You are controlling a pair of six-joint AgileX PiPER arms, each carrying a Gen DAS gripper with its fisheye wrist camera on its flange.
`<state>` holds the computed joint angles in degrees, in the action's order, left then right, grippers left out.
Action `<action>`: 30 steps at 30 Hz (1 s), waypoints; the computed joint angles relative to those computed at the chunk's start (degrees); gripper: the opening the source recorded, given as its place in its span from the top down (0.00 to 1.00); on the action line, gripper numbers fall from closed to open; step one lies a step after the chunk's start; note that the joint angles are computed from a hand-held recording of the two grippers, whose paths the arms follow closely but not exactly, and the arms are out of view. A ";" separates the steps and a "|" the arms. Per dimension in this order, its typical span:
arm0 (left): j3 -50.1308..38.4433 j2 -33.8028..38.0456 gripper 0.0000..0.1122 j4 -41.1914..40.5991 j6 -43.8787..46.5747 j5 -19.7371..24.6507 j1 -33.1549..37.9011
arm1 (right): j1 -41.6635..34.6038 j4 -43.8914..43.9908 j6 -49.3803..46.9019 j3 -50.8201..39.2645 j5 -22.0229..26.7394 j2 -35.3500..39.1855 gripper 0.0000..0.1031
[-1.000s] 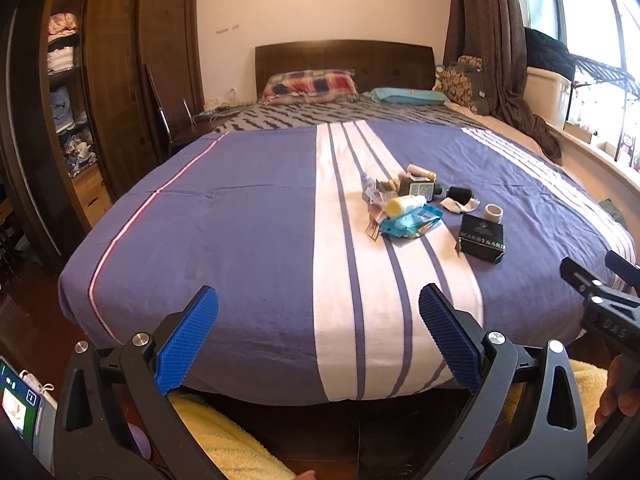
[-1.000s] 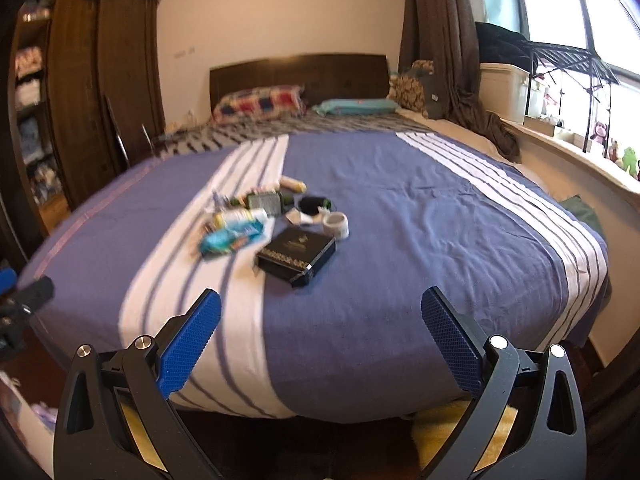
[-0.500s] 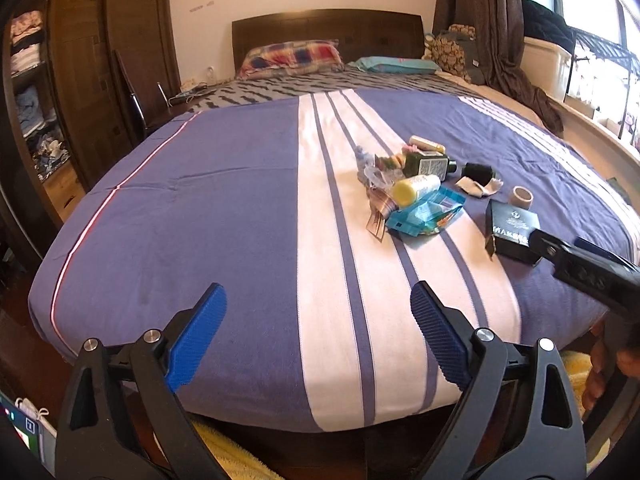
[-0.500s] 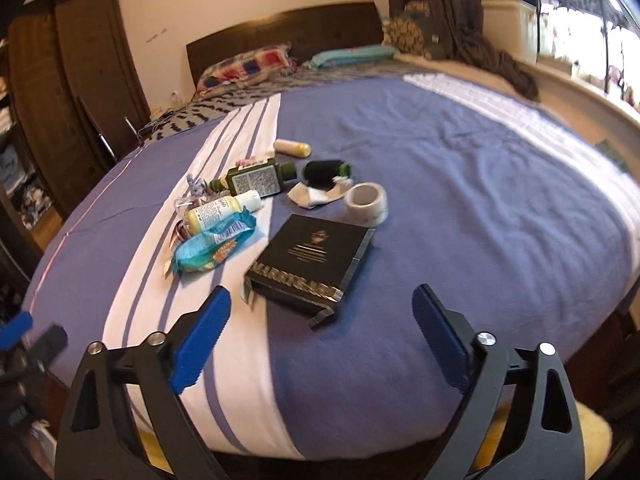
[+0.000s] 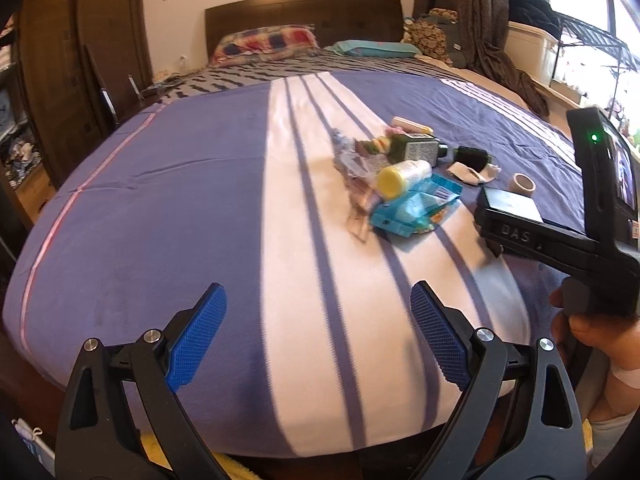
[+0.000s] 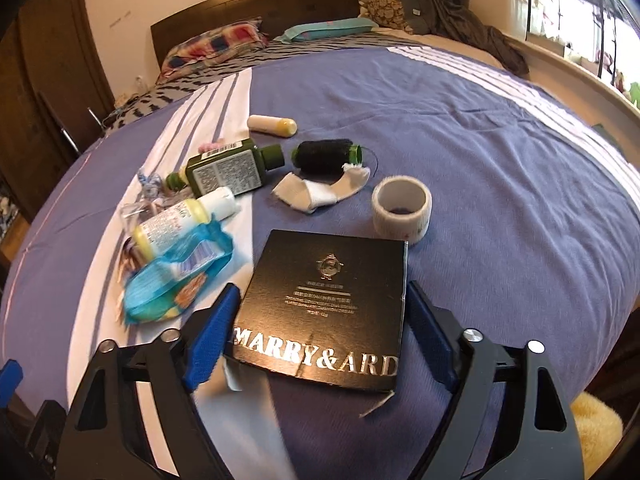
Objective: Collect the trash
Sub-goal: 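Grasp the black MARRY&ARD box with the right tool while the left tool grasps the blue wipe pack, then carry the box and wipe pack down to the bin and release both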
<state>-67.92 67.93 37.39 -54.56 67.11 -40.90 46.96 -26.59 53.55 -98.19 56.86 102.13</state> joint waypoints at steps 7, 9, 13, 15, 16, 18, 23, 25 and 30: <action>-1.95 4.94 0.29 -7.98 7.03 -10.41 5.07 | -4.03 3.68 -7.84 6.40 -6.32 -4.47 0.24; -3.38 7.34 0.31 -10.82 9.60 -12.85 6.72 | -5.26 4.38 -9.16 8.67 -7.27 -6.56 0.24; -5.30 11.05 0.37 -16.74 13.59 -15.92 9.20 | -7.17 4.68 -9.52 12.91 -8.77 -10.53 0.24; -5.87 12.83 0.37 -19.30 15.03 -16.37 10.25 | -7.98 4.08 -9.19 14.72 -9.38 -12.30 0.24; -5.99 13.68 0.37 -19.72 15.17 -16.38 10.60 | -8.47 4.13 -9.37 15.40 -9.74 -13.05 0.24; -6.16 14.74 0.36 -18.88 15.00 -17.33 10.82 | -9.62 5.08 -10.61 16.45 -10.80 -14.19 0.24; -10.34 18.94 0.33 -21.08 18.76 -18.24 13.65 | -11.89 9.28 -14.23 17.01 -13.23 -14.18 0.24; -12.43 20.90 0.33 -21.13 20.15 -18.24 14.26 | -12.37 9.71 -14.72 16.98 -13.60 -13.75 0.24; -15.09 23.51 0.37 -22.10 22.69 -18.95 15.20 | -13.26 11.40 -16.41 16.98 -14.48 -12.74 0.24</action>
